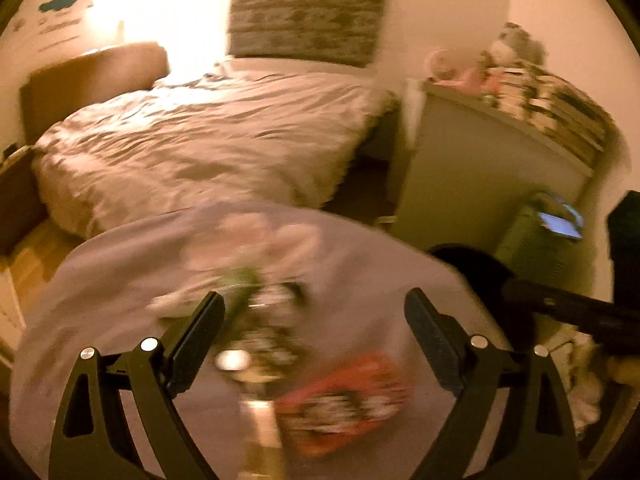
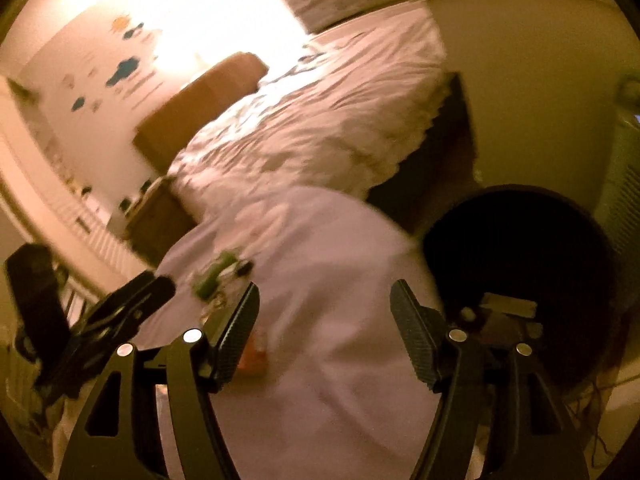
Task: Collect trash
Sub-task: 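Grasp the white spray bottle with the left tool while the right tool grasps the green Doublemint box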
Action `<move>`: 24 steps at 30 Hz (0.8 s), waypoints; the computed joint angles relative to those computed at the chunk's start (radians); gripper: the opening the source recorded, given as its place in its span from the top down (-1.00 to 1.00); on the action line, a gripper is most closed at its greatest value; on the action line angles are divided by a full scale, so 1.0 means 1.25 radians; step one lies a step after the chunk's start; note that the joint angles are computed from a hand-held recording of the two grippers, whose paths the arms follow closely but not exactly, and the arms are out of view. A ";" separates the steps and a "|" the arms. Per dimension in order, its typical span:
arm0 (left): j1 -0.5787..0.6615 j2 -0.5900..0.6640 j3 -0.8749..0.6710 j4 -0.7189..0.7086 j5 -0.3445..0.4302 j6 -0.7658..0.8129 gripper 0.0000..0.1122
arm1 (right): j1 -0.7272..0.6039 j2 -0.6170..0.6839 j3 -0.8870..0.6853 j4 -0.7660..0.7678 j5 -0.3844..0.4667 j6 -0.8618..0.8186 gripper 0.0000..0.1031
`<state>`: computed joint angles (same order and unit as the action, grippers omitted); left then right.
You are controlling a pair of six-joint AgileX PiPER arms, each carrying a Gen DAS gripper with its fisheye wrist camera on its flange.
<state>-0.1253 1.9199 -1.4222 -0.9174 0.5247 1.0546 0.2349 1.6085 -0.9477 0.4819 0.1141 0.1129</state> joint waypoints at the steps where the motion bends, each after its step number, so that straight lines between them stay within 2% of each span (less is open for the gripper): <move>1: 0.024 0.024 -0.029 0.021 0.011 -0.016 -0.60 | 0.015 0.024 -0.035 -0.027 0.017 0.017 -0.32; 4: 0.072 0.087 -0.112 0.059 0.055 -0.040 -0.50 | 0.045 0.075 -0.115 -0.077 0.062 0.046 -0.32; 7: 0.106 0.172 -0.237 0.132 0.112 -0.077 -0.31 | 0.080 0.137 -0.224 -0.103 0.123 0.052 -0.32; 10: 0.128 0.266 -0.387 0.201 0.195 -0.102 -0.14 | 0.119 0.225 -0.381 -0.169 0.218 0.084 -0.32; 12: 0.133 0.330 -0.489 0.245 0.255 -0.098 -0.02 | 0.131 0.274 -0.464 -0.165 0.266 0.076 -0.31; 14: 0.138 0.359 -0.534 0.251 0.284 -0.056 0.00 | 0.132 0.326 -0.548 -0.137 0.315 0.059 -0.21; 17: 0.135 0.393 -0.590 0.272 0.331 0.000 0.06 | 0.138 0.416 -0.692 -0.168 0.399 0.109 -0.07; 21: 0.121 0.404 -0.594 0.287 0.334 0.084 0.07 | 0.130 0.510 -0.838 -0.164 0.483 0.142 -0.02; 22: 0.116 0.422 -0.623 0.300 0.345 0.077 0.08 | 0.130 0.528 -0.867 -0.171 0.499 0.155 -0.01; 24: 0.111 0.470 -0.708 0.317 0.389 0.033 0.24 | 0.131 0.560 -0.921 -0.180 0.526 0.179 0.00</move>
<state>0.0137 2.5075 -2.3076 -0.5211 1.0114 1.0957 0.3991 2.3088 -2.0987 0.2566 0.7720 0.3362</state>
